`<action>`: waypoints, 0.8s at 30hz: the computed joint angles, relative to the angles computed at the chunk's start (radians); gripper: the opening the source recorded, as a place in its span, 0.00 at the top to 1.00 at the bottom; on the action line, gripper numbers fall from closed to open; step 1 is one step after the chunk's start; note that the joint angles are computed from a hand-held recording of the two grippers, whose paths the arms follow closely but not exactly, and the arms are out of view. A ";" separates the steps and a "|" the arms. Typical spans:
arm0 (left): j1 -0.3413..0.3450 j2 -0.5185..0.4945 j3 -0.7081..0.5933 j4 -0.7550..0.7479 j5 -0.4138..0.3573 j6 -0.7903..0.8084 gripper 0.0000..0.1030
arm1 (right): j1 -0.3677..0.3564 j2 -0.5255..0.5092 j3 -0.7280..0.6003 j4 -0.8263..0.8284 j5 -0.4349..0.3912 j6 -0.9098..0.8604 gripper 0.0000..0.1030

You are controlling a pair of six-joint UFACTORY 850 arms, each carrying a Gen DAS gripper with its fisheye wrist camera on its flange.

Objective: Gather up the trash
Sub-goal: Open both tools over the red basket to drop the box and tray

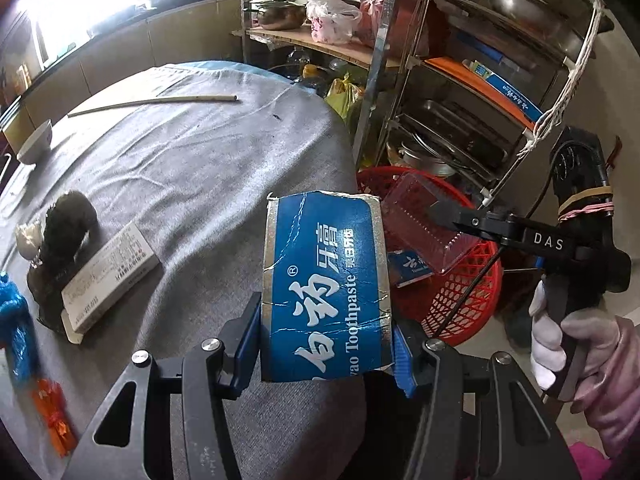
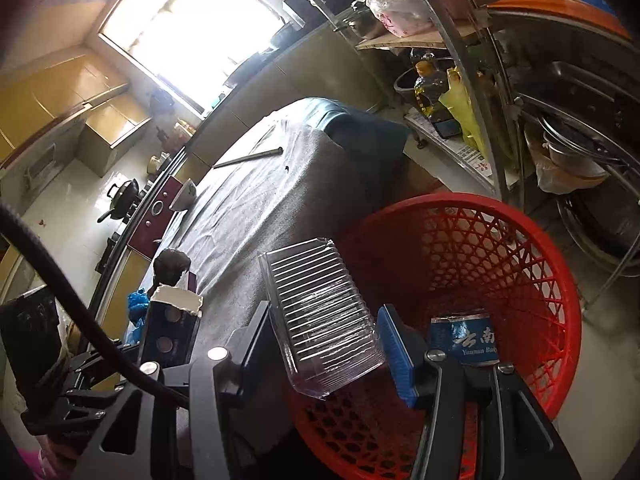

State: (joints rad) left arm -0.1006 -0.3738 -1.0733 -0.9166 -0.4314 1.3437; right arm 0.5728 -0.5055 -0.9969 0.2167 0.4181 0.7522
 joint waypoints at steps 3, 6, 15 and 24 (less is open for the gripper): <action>-0.013 0.002 -0.001 0.010 0.029 -0.002 0.44 | -0.002 0.000 0.000 0.000 0.004 0.003 0.46; -0.028 0.006 0.002 0.016 0.056 0.002 0.44 | -0.003 0.003 0.008 0.010 0.010 0.000 0.45; -0.081 -0.009 -0.010 0.112 0.124 -0.063 0.44 | -0.015 0.015 0.031 0.023 0.007 0.015 0.45; -0.103 -0.075 -0.096 0.145 -0.014 -0.135 0.42 | -0.046 0.029 0.069 -0.073 -0.014 0.167 0.43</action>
State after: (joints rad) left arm -0.2040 -0.4489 -1.1692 -0.7718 -0.4458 1.2088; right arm 0.5269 -0.4769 -0.9282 0.1440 0.4042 0.9195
